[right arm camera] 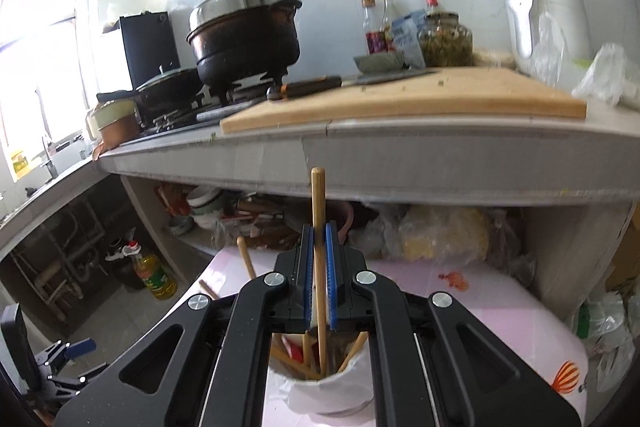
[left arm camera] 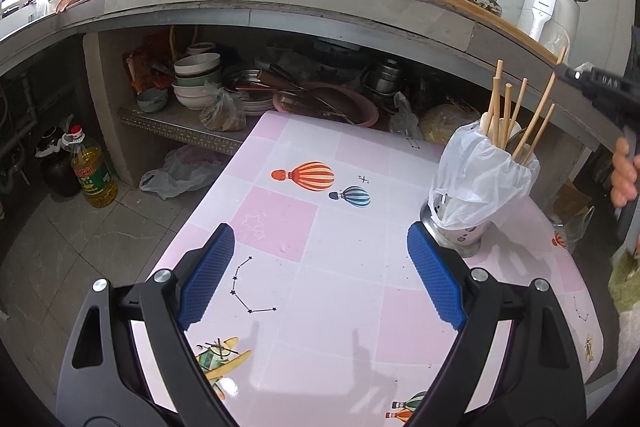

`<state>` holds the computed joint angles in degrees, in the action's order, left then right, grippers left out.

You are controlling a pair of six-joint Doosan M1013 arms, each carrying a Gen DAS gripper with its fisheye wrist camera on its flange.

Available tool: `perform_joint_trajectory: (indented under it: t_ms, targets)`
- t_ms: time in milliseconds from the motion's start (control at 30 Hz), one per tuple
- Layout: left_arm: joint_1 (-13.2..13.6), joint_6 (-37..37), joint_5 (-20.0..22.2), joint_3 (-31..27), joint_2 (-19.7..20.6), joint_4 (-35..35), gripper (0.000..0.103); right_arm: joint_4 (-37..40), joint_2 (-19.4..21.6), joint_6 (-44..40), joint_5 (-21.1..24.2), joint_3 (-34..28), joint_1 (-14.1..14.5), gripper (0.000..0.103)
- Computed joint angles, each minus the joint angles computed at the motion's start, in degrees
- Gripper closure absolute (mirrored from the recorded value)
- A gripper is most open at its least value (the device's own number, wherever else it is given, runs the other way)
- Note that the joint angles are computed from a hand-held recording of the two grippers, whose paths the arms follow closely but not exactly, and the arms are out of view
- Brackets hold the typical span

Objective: Organize utensils
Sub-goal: 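Lower the chopstick with the right gripper into the holder and open it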

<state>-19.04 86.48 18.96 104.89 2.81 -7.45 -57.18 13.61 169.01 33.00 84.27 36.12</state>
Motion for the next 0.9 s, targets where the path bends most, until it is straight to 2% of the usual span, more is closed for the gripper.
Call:
perform_joint_trajectory:
  t_ms: [133, 500, 700, 900]
  targets:
    - [-0.28, 1.33, -0.19, -0.01, -0.03, -1.23, 0.019, 2.2, -0.05, -1.26, -1.34, 1.33, 0.11, 0.097]
    - [-0.8, 3.08, -0.64, 0.39, -0.66, -2.49, 0.019, 7.81, 0.35, -6.5, 0.37, 2.98, 0.82, 0.097]
    - [-1.06, 3.29, -0.74, 0.57, -1.08, -2.34, 0.019, 7.85, 0.03, -6.0, 0.91, 3.3, 1.04, 0.097]
    - [-1.25, 3.64, -1.03, 0.94, -1.75, -2.53, 0.019, 11.32, -0.82, -6.77, 0.36, 3.81, 0.63, 0.096]
